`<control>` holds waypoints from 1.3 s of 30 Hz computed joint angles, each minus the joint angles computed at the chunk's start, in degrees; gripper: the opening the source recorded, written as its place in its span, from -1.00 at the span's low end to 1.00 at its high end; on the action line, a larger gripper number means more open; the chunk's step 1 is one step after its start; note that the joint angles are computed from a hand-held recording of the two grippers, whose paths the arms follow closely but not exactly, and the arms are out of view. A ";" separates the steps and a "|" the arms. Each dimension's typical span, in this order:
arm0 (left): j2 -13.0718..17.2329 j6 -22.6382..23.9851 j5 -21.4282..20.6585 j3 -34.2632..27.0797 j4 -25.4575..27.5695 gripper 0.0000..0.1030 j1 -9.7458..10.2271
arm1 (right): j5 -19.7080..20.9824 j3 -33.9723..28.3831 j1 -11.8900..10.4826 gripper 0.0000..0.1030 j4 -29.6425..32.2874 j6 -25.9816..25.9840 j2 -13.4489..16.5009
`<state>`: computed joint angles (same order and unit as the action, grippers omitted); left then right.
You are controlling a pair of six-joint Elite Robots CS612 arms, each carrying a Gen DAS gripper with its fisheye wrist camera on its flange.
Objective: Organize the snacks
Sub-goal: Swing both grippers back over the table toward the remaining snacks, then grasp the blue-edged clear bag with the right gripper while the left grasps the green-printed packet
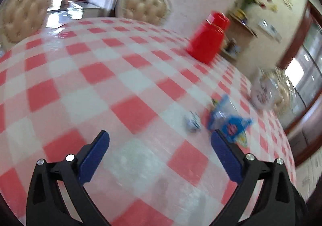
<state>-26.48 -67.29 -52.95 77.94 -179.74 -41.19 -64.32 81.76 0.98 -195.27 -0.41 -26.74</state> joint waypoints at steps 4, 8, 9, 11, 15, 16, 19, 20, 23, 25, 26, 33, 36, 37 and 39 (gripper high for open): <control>-1.12 -7.28 -0.04 2.57 -0.06 0.96 0.87 | -2.95 -9.92 3.04 0.69 6.21 -4.57 3.92; -1.05 -8.27 -3.83 2.55 -0.26 0.96 1.59 | -5.81 -16.79 4.87 0.68 10.15 -7.76 6.80; -1.00 -7.75 -4.36 2.31 0.02 0.96 1.60 | -6.40 -18.18 5.25 0.68 11.64 -9.40 7.34; -0.86 -6.30 -4.46 1.88 0.00 0.96 1.46 | -6.39 -20.10 5.61 0.56 16.63 -11.97 7.73; -0.70 -3.64 -3.44 1.25 0.88 0.96 1.06 | -7.42 -18.63 5.35 -0.27 20.45 -12.92 6.68; -0.70 -3.36 -3.37 1.24 1.00 0.96 1.06 | -6.67 -16.43 4.94 -0.28 19.65 -14.14 5.65; -0.69 -2.81 -3.53 1.10 1.76 0.96 1.20 | -5.05 -9.21 3.61 -0.32 16.52 -15.51 2.27; -0.66 -2.48 -3.97 1.01 1.82 0.96 1.27 | -3.52 -5.75 2.72 -0.32 14.61 -15.57 0.70; -0.25 0.64 -5.90 0.18 1.30 0.96 1.31 | 0.41 2.73 -0.11 -0.32 8.81 -14.28 -2.94; 0.13 3.98 -6.27 -0.72 1.48 0.96 1.06 | 4.63 7.35 -2.81 -0.32 4.24 -10.02 -4.34; 0.26 5.25 -5.99 -1.08 1.77 0.96 0.87 | 6.27 8.88 -4.06 -0.32 2.46 -7.63 -4.53; 3.56 20.27 -12.17 -8.76 2.79 0.96 -0.62 | 5.24 9.58 -8.10 -0.32 -0.65 9.50 -3.27; 6.94 26.38 -13.36 -17.23 9.75 0.96 -0.84 | 5.58 9.87 -8.40 -0.32 -1.99 11.04 -3.19; 8.15 27.83 -14.60 -20.13 11.99 0.96 -0.65 | 6.37 9.86 -8.46 -0.32 -1.63 11.16 -3.13; 10.78 30.47 -15.64 -26.59 17.71 0.96 -0.35 | 6.39 9.75 -8.41 -0.32 -0.76 10.62 -3.11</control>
